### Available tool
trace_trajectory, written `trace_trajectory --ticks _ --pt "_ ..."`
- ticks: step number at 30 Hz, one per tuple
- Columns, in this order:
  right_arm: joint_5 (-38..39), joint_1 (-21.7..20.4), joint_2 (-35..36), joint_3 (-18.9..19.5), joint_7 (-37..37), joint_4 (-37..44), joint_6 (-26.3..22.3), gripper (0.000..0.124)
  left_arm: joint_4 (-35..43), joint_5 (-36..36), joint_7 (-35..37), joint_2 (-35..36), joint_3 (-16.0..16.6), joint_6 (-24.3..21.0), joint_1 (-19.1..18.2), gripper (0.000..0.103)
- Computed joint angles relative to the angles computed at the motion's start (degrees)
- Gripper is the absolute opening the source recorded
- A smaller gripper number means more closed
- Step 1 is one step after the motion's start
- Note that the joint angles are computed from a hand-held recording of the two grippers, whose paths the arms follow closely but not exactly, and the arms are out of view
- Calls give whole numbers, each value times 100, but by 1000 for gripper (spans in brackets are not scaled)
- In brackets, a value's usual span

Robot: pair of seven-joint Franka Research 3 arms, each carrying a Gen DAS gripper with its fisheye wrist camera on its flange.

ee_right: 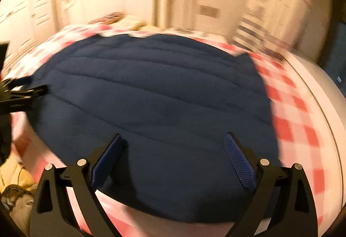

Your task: Fold large clothes

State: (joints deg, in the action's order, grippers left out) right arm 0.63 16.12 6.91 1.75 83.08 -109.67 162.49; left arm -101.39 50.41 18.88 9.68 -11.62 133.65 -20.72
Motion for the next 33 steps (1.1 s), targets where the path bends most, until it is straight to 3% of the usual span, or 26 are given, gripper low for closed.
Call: trace_trajectory --ticks 2,4,8,11,13,16,19,20,22,23,25,30,33 --pt "940 -271 -35 142 -637 -159 10 92 -166 76 -84 -78 16 167 32 101" --pt "1837 -433 -46 289 -1450 -289 168 92 -57 155 -97 9 -1 -17 -17 101" --pt "1245 -210 24 65 -948 -226 151 93 -22 156 -78 46 16 -27 -24 101" --pt "1336 -235 -44 75 -959 -254 76 92 -122 174 -66 -10 23 88 4 101" --pt "572 -87 -238 -107 -162 -442 222 92 -128 198 -76 -9 19 80 4 101" --pt "633 -173 -415 -24 -308 -731 433 92 -144 215 -97 -17 17 87 6 101" --pt "1670 -309 -365 145 -1284 -839 577 93 -173 226 -124 -35 14 124 15 101" --pt "1705 -309 -337 139 -1314 -800 519 92 -170 227 -124 -34 12 118 16 101" --pt "900 -282 -327 68 -548 -654 239 92 -170 227 -128 -34 10 124 19 101" --pt "27 -102 -342 -132 263 -561 109 92 -170 228 -128 -34 9 124 20 101" --pt "-753 -35 -357 -143 885 -459 176 92 -172 231 -122 -34 8 119 21 101" --pt "-439 34 158 84 325 556 -9 92 107 65 -92 -25 -32 -164 -34 97" --pt "-362 141 714 36 280 1476 -292 92 621 692 -124 74 -3 -152 -157 99"
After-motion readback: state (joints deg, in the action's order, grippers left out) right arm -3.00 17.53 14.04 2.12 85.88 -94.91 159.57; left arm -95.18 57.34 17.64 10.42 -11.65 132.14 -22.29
